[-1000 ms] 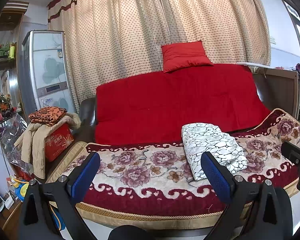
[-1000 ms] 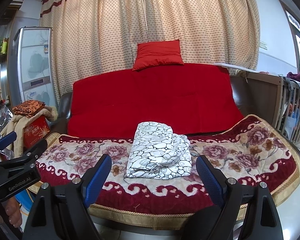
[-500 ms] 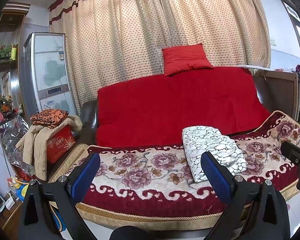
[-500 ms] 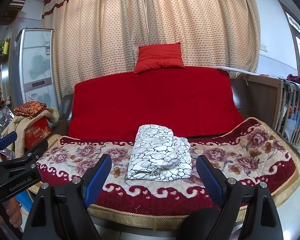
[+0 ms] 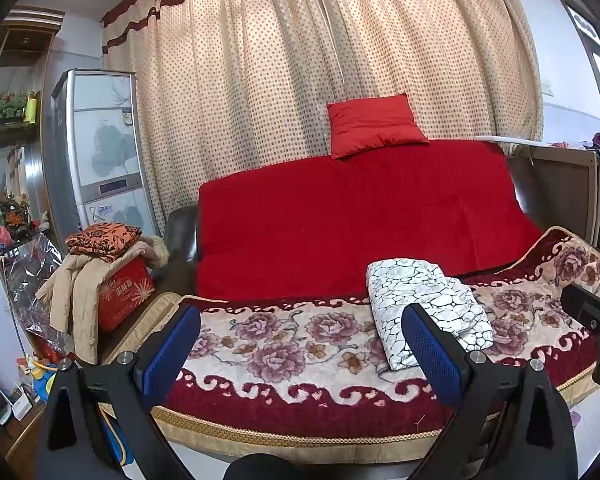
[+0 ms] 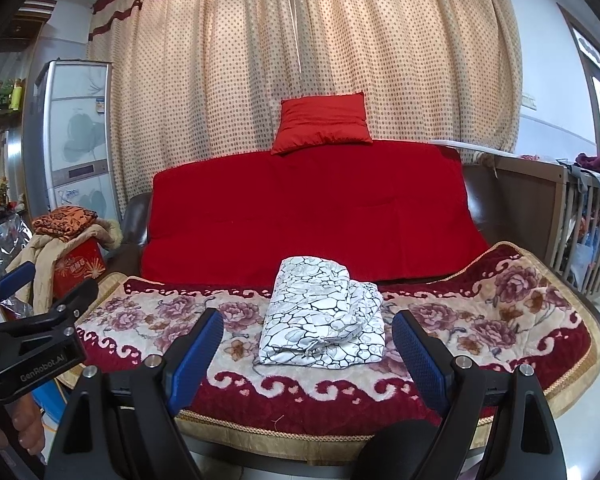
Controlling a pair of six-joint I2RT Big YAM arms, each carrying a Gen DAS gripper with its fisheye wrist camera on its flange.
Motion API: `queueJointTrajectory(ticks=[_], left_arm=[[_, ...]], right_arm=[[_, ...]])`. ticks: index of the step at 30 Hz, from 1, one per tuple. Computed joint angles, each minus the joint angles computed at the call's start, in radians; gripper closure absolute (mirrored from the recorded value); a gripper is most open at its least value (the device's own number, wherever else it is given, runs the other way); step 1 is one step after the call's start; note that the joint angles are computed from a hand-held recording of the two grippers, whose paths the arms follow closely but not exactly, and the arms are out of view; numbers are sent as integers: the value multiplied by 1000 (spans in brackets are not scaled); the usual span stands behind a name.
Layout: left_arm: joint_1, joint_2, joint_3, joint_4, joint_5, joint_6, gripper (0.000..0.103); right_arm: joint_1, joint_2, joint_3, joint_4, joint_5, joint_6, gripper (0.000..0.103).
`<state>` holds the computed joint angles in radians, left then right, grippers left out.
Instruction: Fold large clothes
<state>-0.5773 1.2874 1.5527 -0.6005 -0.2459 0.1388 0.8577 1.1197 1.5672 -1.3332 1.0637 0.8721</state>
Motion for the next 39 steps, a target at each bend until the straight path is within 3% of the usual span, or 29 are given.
queueJointTrajectory(ticks=[20,27,39], left_arm=[[-29,0,21,11,1,16,3],[-28,16,31,1,0,-13,3],[-52,14,23,-7,-25,3,3]], right_arm=[[11,-10,23,-23,46,9,14],[-2,-2,27,-30,32,1,14],[-9,-21,-5,-23,8,28,14]])
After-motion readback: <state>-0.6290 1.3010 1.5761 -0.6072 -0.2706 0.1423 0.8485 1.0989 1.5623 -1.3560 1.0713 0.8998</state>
